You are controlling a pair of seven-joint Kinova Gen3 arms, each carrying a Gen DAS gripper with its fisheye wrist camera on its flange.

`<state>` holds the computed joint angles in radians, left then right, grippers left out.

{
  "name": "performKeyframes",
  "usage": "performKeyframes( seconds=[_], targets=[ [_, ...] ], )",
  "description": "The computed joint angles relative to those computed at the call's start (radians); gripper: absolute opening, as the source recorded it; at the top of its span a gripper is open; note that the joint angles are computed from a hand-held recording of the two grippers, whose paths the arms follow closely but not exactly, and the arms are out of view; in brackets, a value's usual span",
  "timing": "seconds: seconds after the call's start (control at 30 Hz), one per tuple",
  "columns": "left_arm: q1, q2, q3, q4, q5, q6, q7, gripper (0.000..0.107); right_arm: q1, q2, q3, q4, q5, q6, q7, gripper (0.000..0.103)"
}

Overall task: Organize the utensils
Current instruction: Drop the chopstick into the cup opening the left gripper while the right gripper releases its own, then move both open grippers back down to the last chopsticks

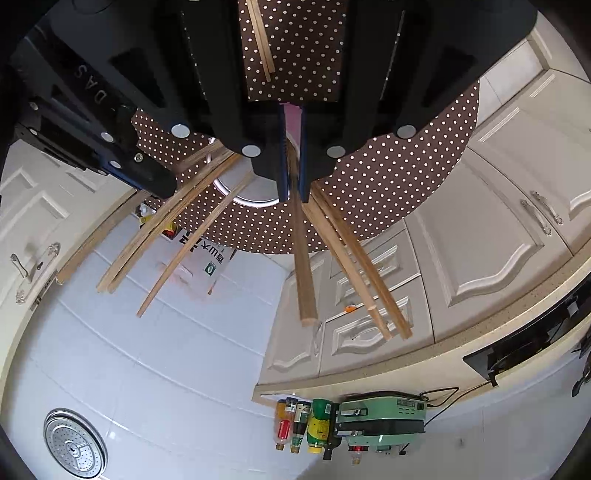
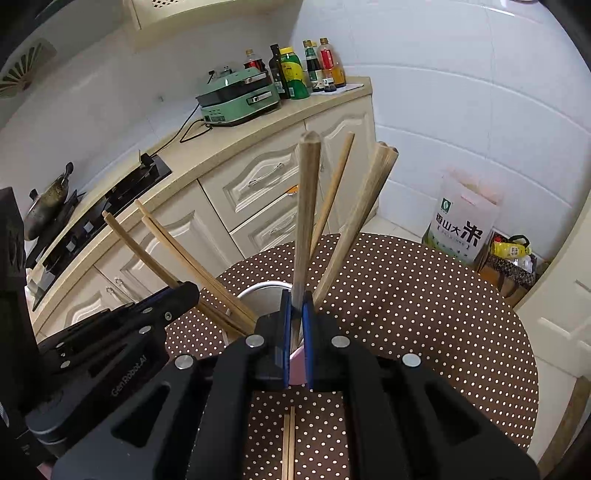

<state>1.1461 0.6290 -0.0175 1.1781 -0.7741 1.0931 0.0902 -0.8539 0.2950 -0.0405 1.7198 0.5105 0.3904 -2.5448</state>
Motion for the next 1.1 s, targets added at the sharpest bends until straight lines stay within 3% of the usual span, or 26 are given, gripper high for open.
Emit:
performKeyframes(
  seconds=[0.13,0.27,0.4,0.47,0.53,0.63,0.67,0.9,1.1],
  targets=[
    [0.004,0.007,-0.005,0.003,-0.01,0.002,0.006,0.007,0.016,0.011,-0.016,-0.011,-0.019,0.017,0.021,0.007],
    [-0.007,0.021,0.01,-0.01,0.013,0.02,-0.033,0.009,0.071,0.026,-0.064,-0.025,-0.117,0.039,0.098,0.008],
    [-0.019,0.022,0.019,-0.009,0.046,0.014,-0.066,0.011,0.075,0.027,-0.064,-0.02,-0.167,0.05,0.124,0.008],
    [-0.021,0.023,0.021,-0.01,0.061,0.013,-0.077,0.014,0.088,0.024,-0.072,-0.013,-0.197,0.052,0.143,0.016],
    [-0.011,0.029,0.016,-0.018,0.066,0.029,-0.078,0.019,0.079,0.019,-0.061,-0.002,-0.201,0.049,0.134,0.024],
    [0.002,0.027,0.011,-0.006,0.067,0.024,-0.062,0.037,0.078,0.011,-0.061,0.014,-0.205,0.05,0.136,0.031],
    [0.007,0.027,0.01,-0.005,0.066,0.027,-0.057,0.052,0.075,0.009,-0.058,0.016,-0.204,0.054,0.133,0.032],
    [0.023,0.021,0.015,0.019,0.064,0.041,-0.024,0.053,0.06,-0.01,-0.048,0.045,-0.178,0.061,0.091,0.05],
    [0.034,0.015,0.026,0.043,0.067,0.053,0.003,0.054,0.064,-0.023,-0.06,0.078,-0.169,0.069,0.06,0.053]
  ],
)
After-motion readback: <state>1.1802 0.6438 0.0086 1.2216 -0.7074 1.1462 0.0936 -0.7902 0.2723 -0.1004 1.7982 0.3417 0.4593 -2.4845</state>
